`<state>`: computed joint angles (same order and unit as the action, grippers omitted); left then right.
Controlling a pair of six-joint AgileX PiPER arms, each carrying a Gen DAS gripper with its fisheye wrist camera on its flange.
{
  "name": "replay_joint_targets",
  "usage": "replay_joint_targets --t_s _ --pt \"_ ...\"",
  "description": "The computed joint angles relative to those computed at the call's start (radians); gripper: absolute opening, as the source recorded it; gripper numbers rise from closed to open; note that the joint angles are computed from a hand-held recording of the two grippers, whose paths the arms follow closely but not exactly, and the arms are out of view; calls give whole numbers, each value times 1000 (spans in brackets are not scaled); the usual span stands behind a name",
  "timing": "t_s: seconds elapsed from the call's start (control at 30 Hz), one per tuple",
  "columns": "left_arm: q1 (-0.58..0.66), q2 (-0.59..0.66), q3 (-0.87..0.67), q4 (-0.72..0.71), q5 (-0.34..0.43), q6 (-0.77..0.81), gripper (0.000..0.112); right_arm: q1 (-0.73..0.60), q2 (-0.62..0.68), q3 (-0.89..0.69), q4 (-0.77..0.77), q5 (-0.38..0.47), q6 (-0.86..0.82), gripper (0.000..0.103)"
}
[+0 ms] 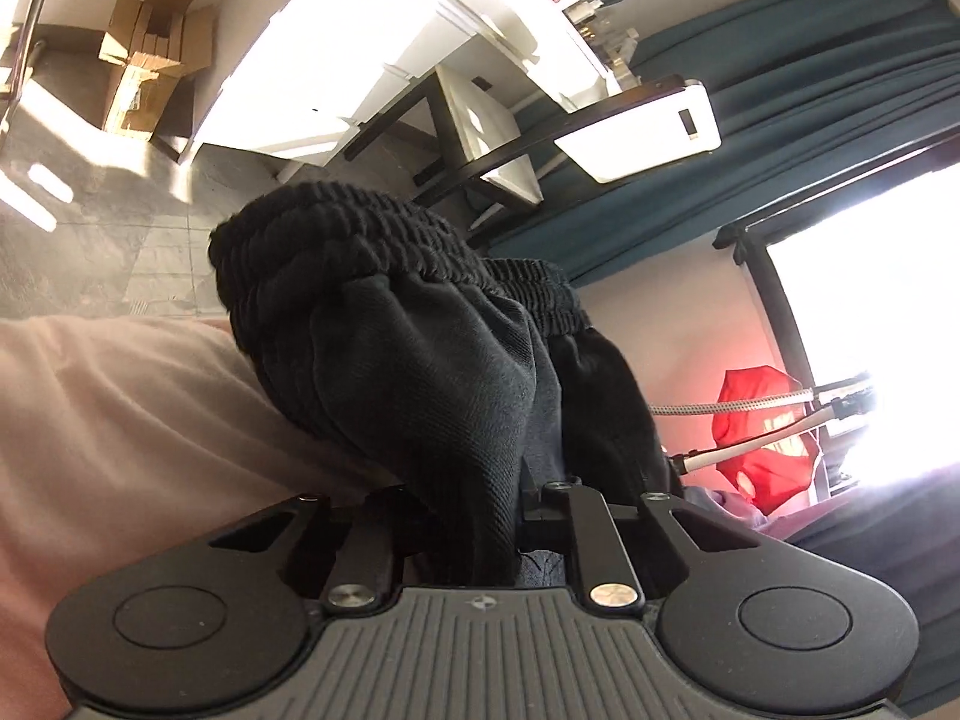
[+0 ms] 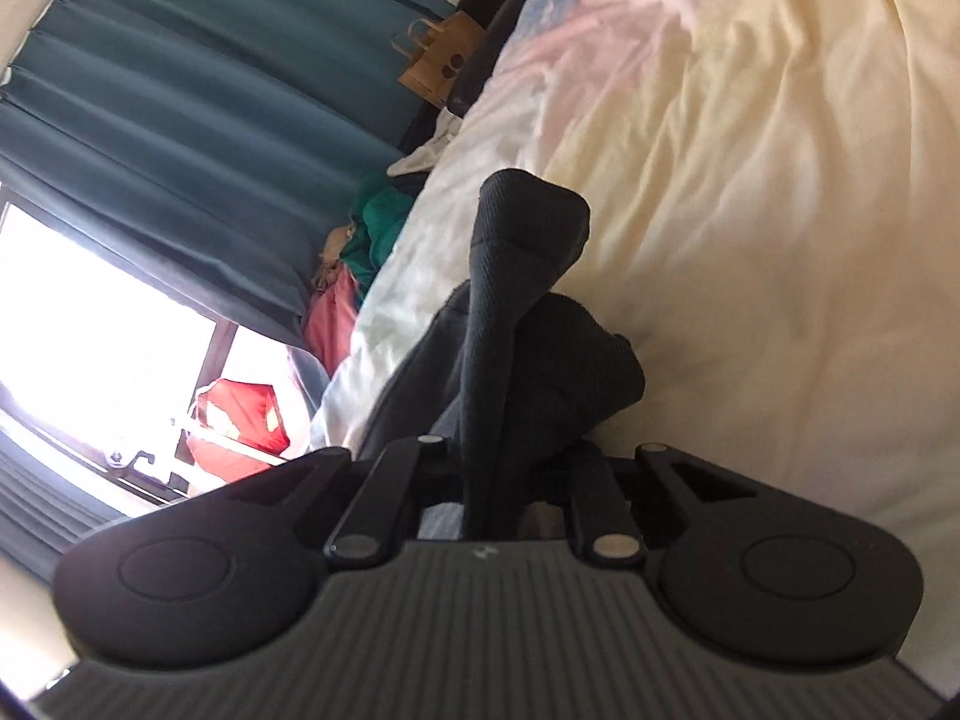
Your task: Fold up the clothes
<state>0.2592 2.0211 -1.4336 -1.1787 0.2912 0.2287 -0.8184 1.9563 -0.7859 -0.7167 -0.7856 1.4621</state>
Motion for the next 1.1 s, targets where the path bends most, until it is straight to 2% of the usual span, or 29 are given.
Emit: replay_joint_targets --t_s 0.17,0.27,0.37,0.47,0.6,0.7,0.8,0.87,0.97,1.1 --pt "35 -157 29 226 98 -164 15 -72 -75 62 -111 -42 91 12" --pt "80 -263 68 314 190 -211 15 -141 -111 96 -205 -59 180 12" --pt "143 -391 158 334 280 -151 15 -238 -134 115 -344 -91 250 12" --pt "237 -529 267 322 410 -71 15 -349 -146 125 -485 -146 304 12" --pt "435 -704 455 230 606 129 15 -490 -147 132 -612 -205 365 12" --pt "577 -762 580 232 701 250 16 -560 -97 118 -682 -237 397 12" --pt "670 -757 691 229 713 366 16 -573 -39 100 -710 -226 390 12" --pt "736 -749 754 168 727 519 16 -577 -7 96 -713 -222 376 12" --pt "783 -767 798 136 757 636 18 -578 8 99 -705 -228 349 12" --pt "778 -819 793 221 780 571 27 -581 11 106 -701 -231 324 12"
